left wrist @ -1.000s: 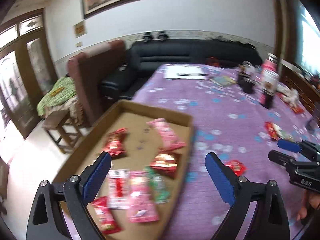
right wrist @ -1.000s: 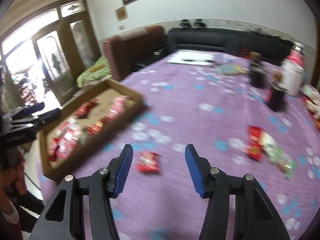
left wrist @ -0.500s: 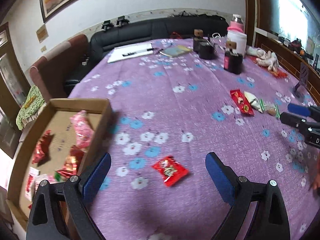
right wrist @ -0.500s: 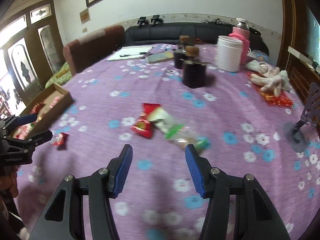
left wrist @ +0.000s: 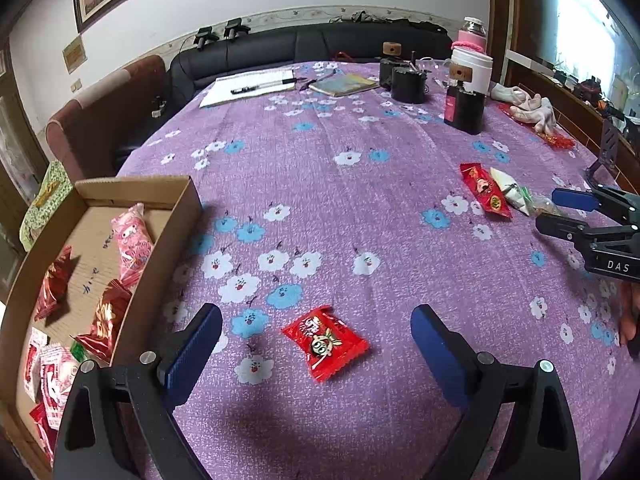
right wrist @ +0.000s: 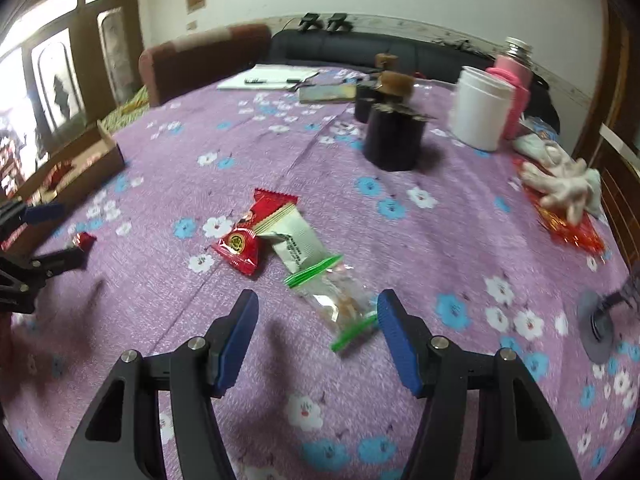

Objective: Organize snacks
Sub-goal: 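Grasp a clear green-sealed zip bag with the right tool while the left tool grasps a red cartoon packet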

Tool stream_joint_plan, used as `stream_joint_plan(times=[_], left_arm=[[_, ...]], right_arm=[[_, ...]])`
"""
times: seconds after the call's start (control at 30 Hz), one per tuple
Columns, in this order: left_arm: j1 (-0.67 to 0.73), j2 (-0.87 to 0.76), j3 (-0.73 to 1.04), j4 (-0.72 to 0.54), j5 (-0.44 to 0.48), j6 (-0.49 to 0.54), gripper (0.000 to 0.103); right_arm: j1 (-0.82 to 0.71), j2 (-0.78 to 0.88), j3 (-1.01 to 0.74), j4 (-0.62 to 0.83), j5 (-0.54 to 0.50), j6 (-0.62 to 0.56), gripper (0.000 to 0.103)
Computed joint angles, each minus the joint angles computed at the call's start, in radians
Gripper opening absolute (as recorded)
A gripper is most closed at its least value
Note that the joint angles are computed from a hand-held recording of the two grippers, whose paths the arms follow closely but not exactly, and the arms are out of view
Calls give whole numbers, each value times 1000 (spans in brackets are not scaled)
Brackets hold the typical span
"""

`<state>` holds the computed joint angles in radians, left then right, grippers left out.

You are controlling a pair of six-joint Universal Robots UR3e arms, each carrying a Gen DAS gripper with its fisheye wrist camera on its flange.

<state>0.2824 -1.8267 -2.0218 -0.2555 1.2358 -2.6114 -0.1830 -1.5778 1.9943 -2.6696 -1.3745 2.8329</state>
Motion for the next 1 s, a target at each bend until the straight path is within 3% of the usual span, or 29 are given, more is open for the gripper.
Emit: stream_joint_plan(times=[0.33,0.43,0.57,0.67,0.83,0.9,1.0], left_arm=[[-5,-67,77,-52,55,-43,97],[-16,-82,96,-65,79,-49,97],[-27,-77,84,-48,90,-42,97],[-11,-58,67,-65,41,-12,82],[-5,-25,50,-106,-21,46,41],[-4,-14,44,-124,-38,77,30],[5,-3,42,-148,-54,100,29]], right_arm=[[28,62,-68,45,-21,-10,60],[18,61,-67,49,-12,-5,52],[-1,52,-57,50,1,8,33],[-8,43,-50,50,9,11,30],[-30,17,-28,52,36,27,29],[-50,-2,-11,57,61,41,29],[-75,-33,16,62,88,54,28]])
